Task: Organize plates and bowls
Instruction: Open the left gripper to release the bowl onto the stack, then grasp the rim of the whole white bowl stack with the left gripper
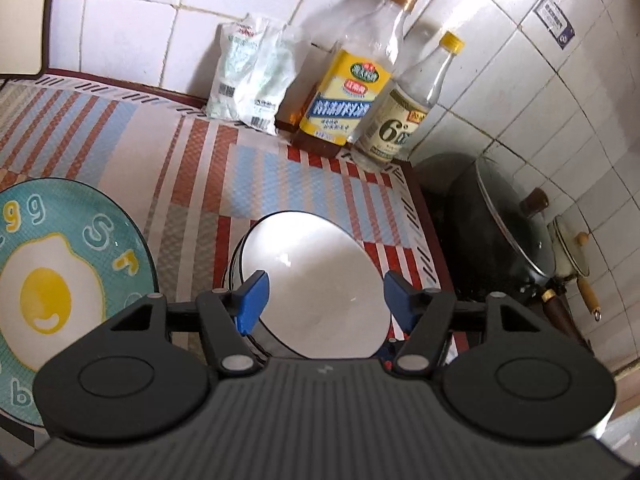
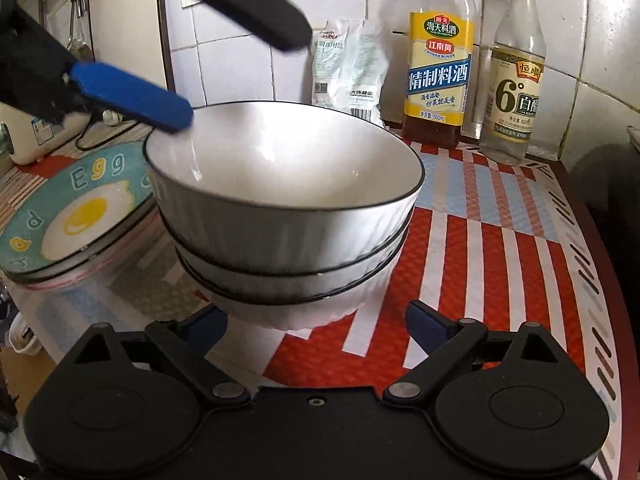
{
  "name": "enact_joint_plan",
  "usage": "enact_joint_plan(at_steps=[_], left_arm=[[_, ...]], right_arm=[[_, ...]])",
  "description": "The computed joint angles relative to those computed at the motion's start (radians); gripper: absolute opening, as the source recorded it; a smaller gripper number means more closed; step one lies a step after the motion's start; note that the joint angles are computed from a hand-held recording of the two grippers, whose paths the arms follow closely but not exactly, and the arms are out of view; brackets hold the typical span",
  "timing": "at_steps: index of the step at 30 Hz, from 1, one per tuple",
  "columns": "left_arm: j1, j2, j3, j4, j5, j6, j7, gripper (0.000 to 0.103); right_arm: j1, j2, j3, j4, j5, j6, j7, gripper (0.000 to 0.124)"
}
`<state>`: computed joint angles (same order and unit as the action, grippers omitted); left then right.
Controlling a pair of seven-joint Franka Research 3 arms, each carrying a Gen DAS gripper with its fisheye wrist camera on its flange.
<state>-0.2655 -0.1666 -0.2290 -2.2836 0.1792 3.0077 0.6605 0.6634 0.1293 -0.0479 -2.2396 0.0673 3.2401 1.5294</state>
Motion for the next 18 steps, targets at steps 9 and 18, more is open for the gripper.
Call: enact_joint_plan(at_steps=[9,18], left_arm=[[-0.044,0.012,0.042,0.041,-0.175,-0.073,0.194,0.062],[0.004,0.046,0.024,0.095,-0.104,-0.219,0.159,0.059]], right_arm=[[-0.134,0.025,0.147,0.033,0.088,-0.023,-0.083,0.101],[-0.157,0.043,0.185,0.055,0.130,-0.005,-0.151,0.101]])
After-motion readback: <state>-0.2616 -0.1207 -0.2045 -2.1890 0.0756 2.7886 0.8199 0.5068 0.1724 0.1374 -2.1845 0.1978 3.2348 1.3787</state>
